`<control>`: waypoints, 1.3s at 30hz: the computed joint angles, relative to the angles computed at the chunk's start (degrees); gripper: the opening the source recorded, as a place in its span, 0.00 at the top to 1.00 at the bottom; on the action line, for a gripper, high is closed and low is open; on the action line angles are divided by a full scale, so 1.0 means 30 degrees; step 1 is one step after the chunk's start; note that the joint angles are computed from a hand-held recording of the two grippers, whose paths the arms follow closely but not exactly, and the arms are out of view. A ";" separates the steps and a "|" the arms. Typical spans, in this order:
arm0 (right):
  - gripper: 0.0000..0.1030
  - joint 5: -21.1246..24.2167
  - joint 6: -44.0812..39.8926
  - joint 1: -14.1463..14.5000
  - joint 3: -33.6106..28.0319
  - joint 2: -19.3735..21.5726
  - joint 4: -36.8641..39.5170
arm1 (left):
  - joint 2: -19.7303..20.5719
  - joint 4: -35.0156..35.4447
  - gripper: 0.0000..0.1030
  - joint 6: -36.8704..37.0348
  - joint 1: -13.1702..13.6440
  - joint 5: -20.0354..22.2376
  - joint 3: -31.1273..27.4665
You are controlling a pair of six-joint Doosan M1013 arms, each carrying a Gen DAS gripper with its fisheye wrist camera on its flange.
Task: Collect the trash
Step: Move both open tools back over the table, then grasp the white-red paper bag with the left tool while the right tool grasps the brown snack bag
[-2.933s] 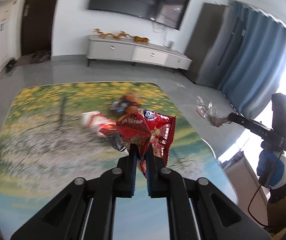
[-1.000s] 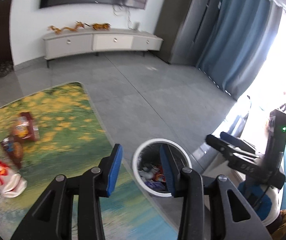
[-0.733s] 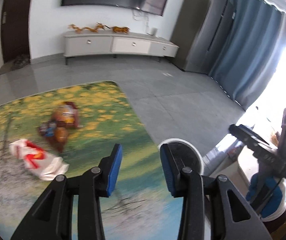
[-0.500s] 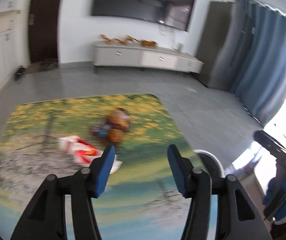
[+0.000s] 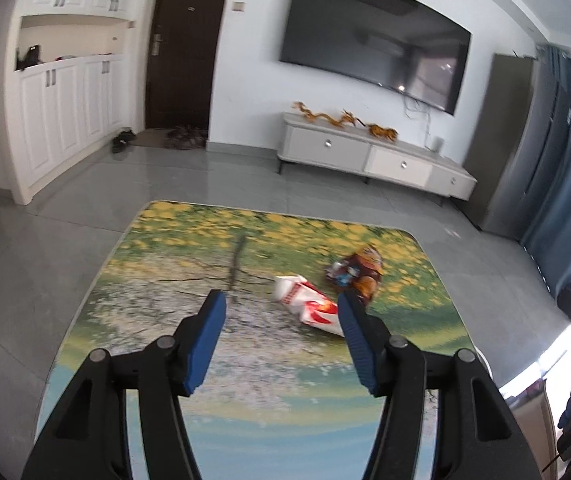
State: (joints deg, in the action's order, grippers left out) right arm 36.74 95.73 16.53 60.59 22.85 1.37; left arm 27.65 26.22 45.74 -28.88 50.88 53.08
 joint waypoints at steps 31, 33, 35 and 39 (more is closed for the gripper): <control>0.00 0.1018 -0.1400 0.0288 -0.0421 0.0523 0.1935 | -0.1052 -0.0279 0.40 -0.0328 0.0561 0.0310 0.2162; 0.00 0.1343 -0.1600 0.0265 -0.0480 0.0638 0.2356 | -0.1002 -0.0339 0.40 -0.0244 0.0563 0.0425 0.2172; 0.00 0.1454 -0.1772 0.0212 -0.0446 0.0673 0.2779 | -0.0882 -0.0719 0.40 0.0015 0.0632 0.0544 0.2068; 0.00 0.2018 -0.2036 0.0179 -0.0693 0.0910 0.3002 | -0.0638 -0.1388 0.40 0.0466 0.0750 0.0789 0.1910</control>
